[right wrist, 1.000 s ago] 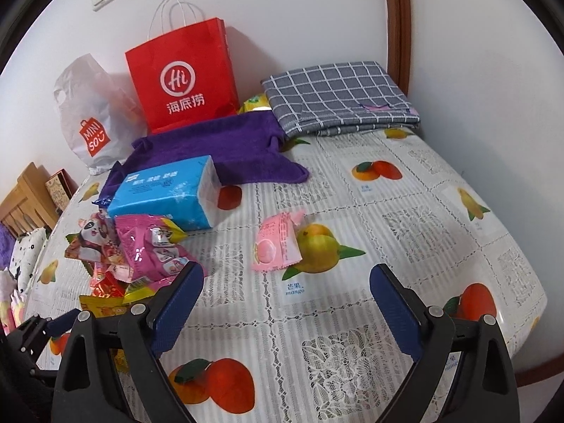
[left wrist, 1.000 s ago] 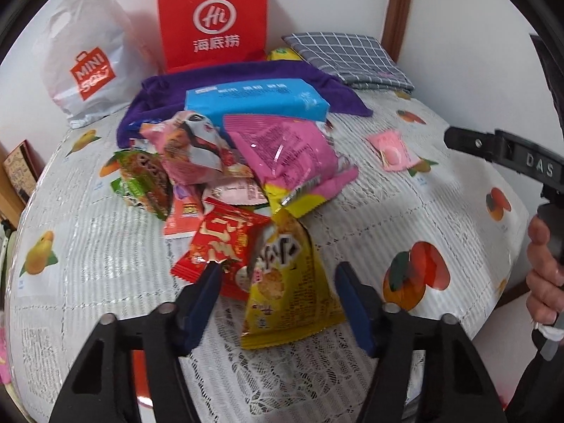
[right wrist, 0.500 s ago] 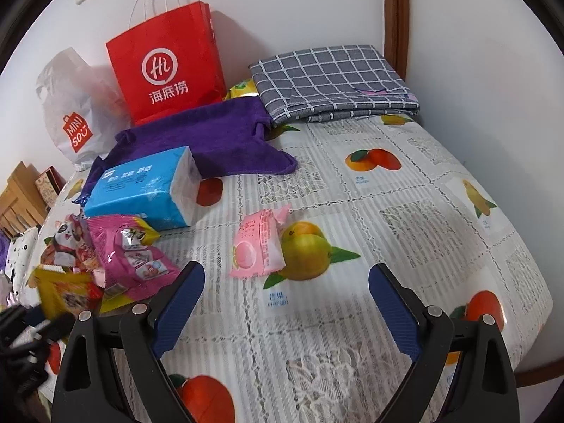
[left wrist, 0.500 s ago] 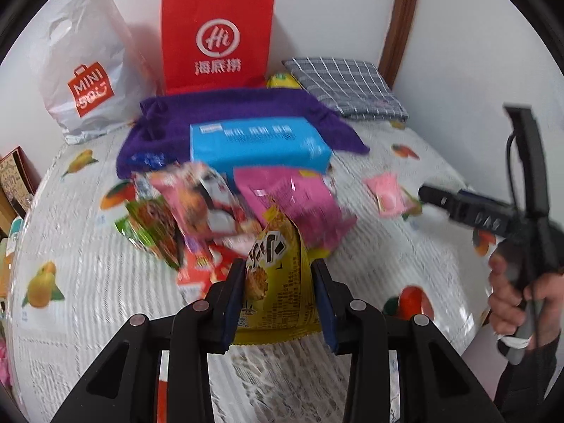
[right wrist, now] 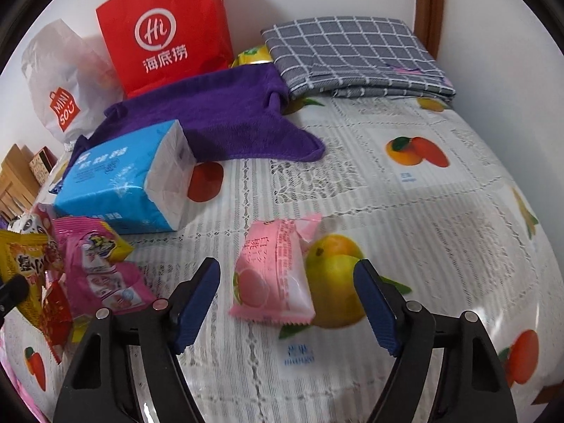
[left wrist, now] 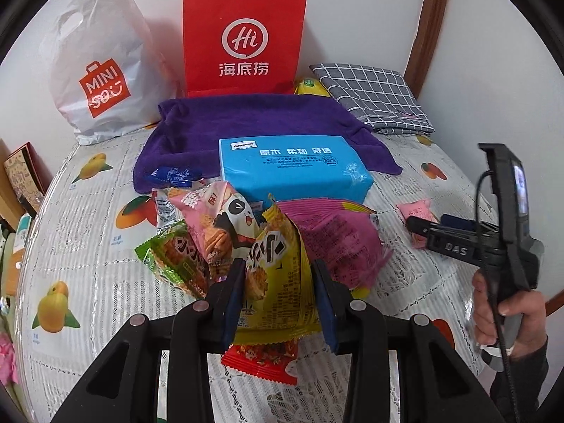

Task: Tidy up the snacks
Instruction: 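Grasp the pink wrapped cake with the right gripper while the left gripper holds the yellow bag, then carry the yellow bag and pink cake up onto the purple towel with both grippers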

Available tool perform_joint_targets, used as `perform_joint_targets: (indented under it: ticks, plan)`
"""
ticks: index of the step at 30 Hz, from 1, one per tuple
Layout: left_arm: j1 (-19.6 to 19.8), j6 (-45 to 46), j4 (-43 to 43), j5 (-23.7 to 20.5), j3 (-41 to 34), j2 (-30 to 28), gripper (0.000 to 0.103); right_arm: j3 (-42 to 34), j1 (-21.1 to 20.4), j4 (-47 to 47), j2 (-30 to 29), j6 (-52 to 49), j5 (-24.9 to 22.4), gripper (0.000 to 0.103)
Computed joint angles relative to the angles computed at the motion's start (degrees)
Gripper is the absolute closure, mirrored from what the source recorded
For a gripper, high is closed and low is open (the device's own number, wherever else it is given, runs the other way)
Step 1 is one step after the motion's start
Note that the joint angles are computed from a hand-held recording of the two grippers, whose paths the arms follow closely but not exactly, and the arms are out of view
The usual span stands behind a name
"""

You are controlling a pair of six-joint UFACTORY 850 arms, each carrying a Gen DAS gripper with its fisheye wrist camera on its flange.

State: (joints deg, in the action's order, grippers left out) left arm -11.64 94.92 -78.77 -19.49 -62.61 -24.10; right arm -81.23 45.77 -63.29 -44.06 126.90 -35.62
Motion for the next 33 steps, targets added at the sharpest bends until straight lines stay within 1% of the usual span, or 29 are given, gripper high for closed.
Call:
perform_joint_targets:
  ticks: [3, 5, 7, 8, 9, 11, 13, 21, 22, 23, 24, 27, 29, 31, 32, 33]
  plan:
    - [0.1, -0.5, 0.8, -0.8, -0.4, -0.2, 0.067, -1.3, -0.8, 1.9, -1.3, -2.3, 1.1, 0.032]
    - [0.2, -1.1, 1.5, -1.7, -0.8, -0.3, 0.067, -2.5, -0.6, 2.7, -2.1, -3.6, -1.0, 0.033]
    - [0.3, -1.0, 1.8, -2.6, -1.0, -0.4, 0.067, -3.7, -0.4, 4.3, -2.9, -5.8, -2.9, 0.039]
    - [0.3, -1.0, 1.9, -3.4, -1.1, -0.4, 0.067, -3.6, -0.3, 3.8, -2.8, -5.7, -2.9, 0.05]
    - [0.4, -1.0, 2.0, -4.0, -1.2, -0.3, 0.067, -3.3, -0.3, 3.5, -2.6, -5.4, -2.8, 0.056]
    - [0.5, -0.6, 2.0, -4.9, -1.2, -0.2, 0.067, -2.6, -0.4, 3.9, -1.9, -5.3, -1.8, 0.056]
    - [0.7, 0.2, 1.6, -5.5, -1.3, -0.1, 0.067, -2.1, -0.2, 3.7, -1.3, -4.5, -1.8, 0.056]
    - [1.7, -0.8, 2.4, -7.2, -2.9, -0.7, 0.067, -3.2, 1.7, 4.4, 0.6, -5.8, -7.1, 0.058]
    - [1.9, -0.9, 2.5, -7.5, -3.1, -0.7, 0.067, -3.4, 1.9, 4.1, 0.8, -5.5, -7.4, 0.063]
    - [2.1, -0.9, 2.5, -7.6, -3.2, -0.8, 0.067, -3.4, 2.0, 4.0, 1.1, -5.4, -7.1, 0.078]
    - [2.2, -1.0, 2.6, -7.7, -3.3, -0.8, 0.067, -3.2, 1.9, 3.9, 1.5, -5.0, -6.0, 0.083]
    - [2.7, -1.3, 2.7, -8.1, -3.8, -1.0, 0.067, -3.5, 1.7, 3.2, 1.3, -5.0, -4.3, 0.083]
    - [3.1, -2.3, 3.3, -8.3, -4.3, -1.4, 0.067, -5.3, 1.6, 6.4, 0.1, -9.4, -5.5, 0.083]
    - [3.4, -3.0, 3.8, -8.3, -4.8, -1.7, 0.067, -5.5, 1.6, 7.6, -0.3, -10.4, -6.4, 0.08]
    - [3.5, -3.4, 3.9, -8.3, -5.0, -2.0, 0.067, -4.8, 1.5, 7.7, 0.0, -9.6, -5.9, 0.069]
    - [3.6, -3.8, 4.0, -8.4, -5.3, -2.2, 0.067, -3.8, 1.3, 7.4, 0.5, -8.2, -4.9, 0.056]
